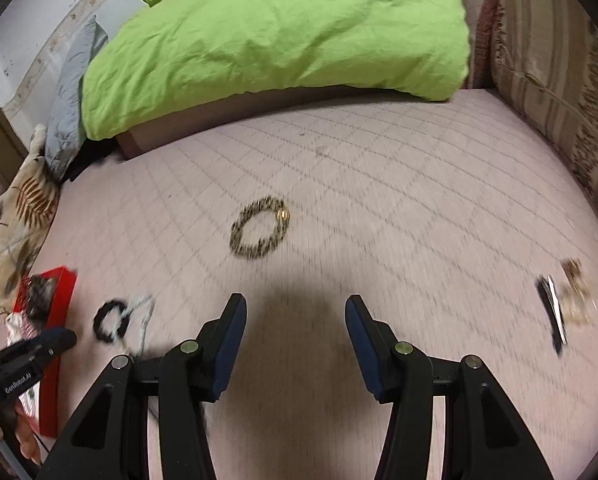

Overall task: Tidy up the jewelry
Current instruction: 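Move both tools back toward the remaining bracelets and hair ties on the bed, then grasp the black hair tie with the left tool while the right tool grasps the leopard-print beaded bracelet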

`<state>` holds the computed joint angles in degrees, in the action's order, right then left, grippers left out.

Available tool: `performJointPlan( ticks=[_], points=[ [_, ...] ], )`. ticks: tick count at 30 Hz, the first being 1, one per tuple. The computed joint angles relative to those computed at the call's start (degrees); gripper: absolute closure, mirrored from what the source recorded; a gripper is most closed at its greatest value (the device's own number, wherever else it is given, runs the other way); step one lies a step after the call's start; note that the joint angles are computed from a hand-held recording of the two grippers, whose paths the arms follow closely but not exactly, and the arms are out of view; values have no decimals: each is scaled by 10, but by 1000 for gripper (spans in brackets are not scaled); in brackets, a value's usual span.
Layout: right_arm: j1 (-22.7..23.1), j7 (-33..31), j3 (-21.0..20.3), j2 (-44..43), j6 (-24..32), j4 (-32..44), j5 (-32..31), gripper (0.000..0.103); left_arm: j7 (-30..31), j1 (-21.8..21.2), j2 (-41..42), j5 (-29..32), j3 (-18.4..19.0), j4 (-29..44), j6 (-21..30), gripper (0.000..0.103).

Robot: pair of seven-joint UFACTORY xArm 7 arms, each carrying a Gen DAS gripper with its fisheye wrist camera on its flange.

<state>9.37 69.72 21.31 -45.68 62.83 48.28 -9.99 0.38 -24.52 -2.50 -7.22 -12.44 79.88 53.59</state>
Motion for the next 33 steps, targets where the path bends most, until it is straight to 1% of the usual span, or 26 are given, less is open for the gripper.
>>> performJointPlan(
  ticks=[2, 5, 10, 13, 16, 17, 18, 19, 20, 21, 22, 23, 25, 27, 31, 33],
  points=[
    [-6, -11, -13, 21, -24, -3, -4, 47, -2, 2, 23, -10, 3, 13, -2, 71],
    [-13, -24, -31, 53, -57, -6, -7, 47, 14, 6, 47, -42, 5, 26, -3, 71],
    [-20, -42, -48, 102, -78, 1, -14, 47, 50, 3, 62, -57, 1, 24, -31, 71],
    [-27, -43, -45, 124, -75, 14, -34, 47, 50, -3, 66, -44, -2, 24, -44, 71],
    [-26, -42, -42, 137, -69, 23, -48, 48, 35, -14, 63, -1, -5, 9, -71, 71],
    [-28, -37, -38, 143, -63, 27, -55, 53, 31, -16, 60, 10, -6, 3, -79, 71],
    [-29, -32, -34, 147, -55, 30, -63, 60, 21, -20, 57, 29, -7, -4, -89, 71],
    [-29, -28, -29, 151, -46, 34, -73, 63, 10, -24, 53, 52, -8, -11, -97, 71],
    [-28, -25, -24, 154, -36, 37, -83, 72, 2, -27, 50, 69, -9, -15, -100, 79],
    [-25, -23, -25, 154, -35, 37, -89, 84, -6, -30, 49, 84, -10, -15, -97, 87],
    [-20, -21, -29, 149, -39, 33, -87, 90, -2, -31, 49, 79, -11, -10, -87, 95],
    [-17, -18, -33, 146, -42, 32, -84, 90, 7, -30, 50, 63, -11, -2, -75, 97],
    [-11, -10, -41, 127, -50, 24, -70, 90, 29, -26, 43, 21, -11, 8, -53, 97],
    [-11, -2, -32, 113, -42, 28, -72, 90, 41, -26, 26, 8, -11, 2, -54, 97],
    [-6, 6, -13, 85, -15, 44, -69, 90, 69, -21, -17, -40, -5, -3, -36, 97],
    [-4, 8, 2, 78, 3, 64, -71, 90, 74, -19, -40, -54, -3, -7, -27, 97]
  ],
)
